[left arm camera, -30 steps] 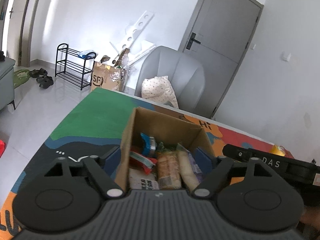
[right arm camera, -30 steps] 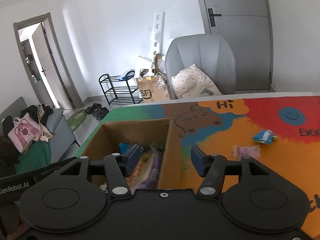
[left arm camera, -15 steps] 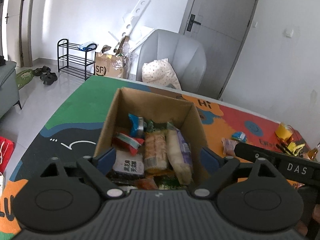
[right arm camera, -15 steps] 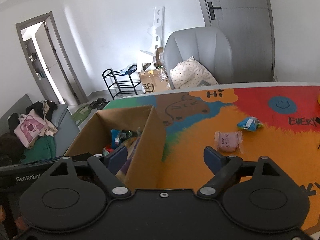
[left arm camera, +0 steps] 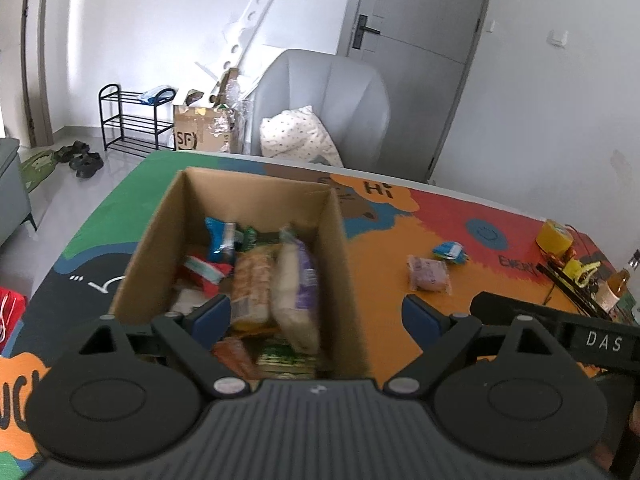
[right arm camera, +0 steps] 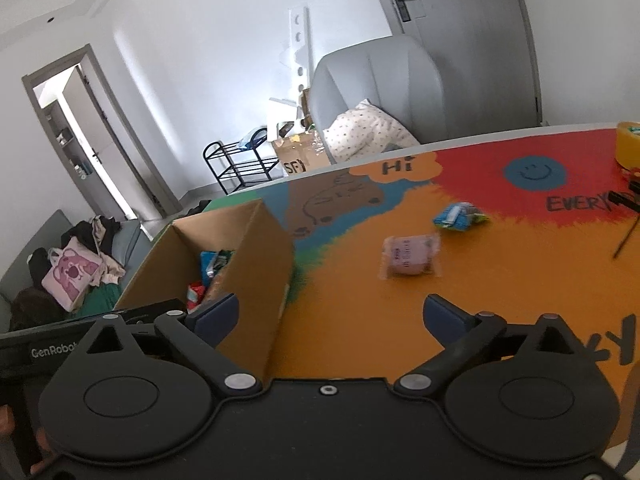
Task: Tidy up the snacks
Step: 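Withdraw both open grippers from the box toward the remaining snacks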
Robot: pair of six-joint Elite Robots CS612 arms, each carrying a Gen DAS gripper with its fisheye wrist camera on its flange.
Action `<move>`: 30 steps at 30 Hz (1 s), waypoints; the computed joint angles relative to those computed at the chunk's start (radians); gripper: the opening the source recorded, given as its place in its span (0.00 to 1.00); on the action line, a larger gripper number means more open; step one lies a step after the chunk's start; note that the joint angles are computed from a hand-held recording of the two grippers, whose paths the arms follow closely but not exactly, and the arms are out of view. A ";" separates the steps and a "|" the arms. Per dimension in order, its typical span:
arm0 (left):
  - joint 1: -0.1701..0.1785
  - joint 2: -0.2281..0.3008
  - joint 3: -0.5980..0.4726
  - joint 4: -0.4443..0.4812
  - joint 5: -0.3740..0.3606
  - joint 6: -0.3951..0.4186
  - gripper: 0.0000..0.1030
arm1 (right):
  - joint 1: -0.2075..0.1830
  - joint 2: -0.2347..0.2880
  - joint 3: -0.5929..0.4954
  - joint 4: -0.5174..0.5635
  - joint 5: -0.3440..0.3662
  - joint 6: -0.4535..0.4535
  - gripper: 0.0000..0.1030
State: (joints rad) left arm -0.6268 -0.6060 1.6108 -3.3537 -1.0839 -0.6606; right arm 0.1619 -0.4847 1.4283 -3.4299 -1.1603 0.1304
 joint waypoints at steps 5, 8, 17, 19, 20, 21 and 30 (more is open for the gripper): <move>-0.011 0.013 -0.037 0.027 0.003 0.002 0.89 | -0.019 0.003 0.003 -0.006 0.007 0.019 1.00; -0.015 0.022 -0.060 0.038 0.004 0.014 0.89 | -0.031 0.009 -0.002 -0.011 0.012 0.040 1.00; -0.020 0.058 -0.140 0.065 -0.023 0.069 0.89 | -0.061 0.038 -0.040 -0.015 0.028 0.084 1.00; -0.021 0.068 -0.161 0.077 -0.029 0.079 0.89 | -0.066 0.045 -0.050 -0.015 0.030 0.087 1.00; -0.021 0.074 -0.174 0.082 -0.035 0.084 0.89 | -0.068 0.047 -0.054 -0.014 0.031 0.090 1.00; -0.021 0.080 -0.186 0.089 -0.039 0.089 0.89 | -0.071 0.050 -0.059 -0.014 0.030 0.094 1.00; -0.014 0.130 -0.292 0.158 -0.050 0.086 0.89 | -0.089 0.080 -0.114 0.008 0.022 0.138 1.00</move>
State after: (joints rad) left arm -0.6405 -0.4755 1.3193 -3.1961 -1.1340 -0.5749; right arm 0.0724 -0.4050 1.3139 -3.4216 -1.1387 0.2683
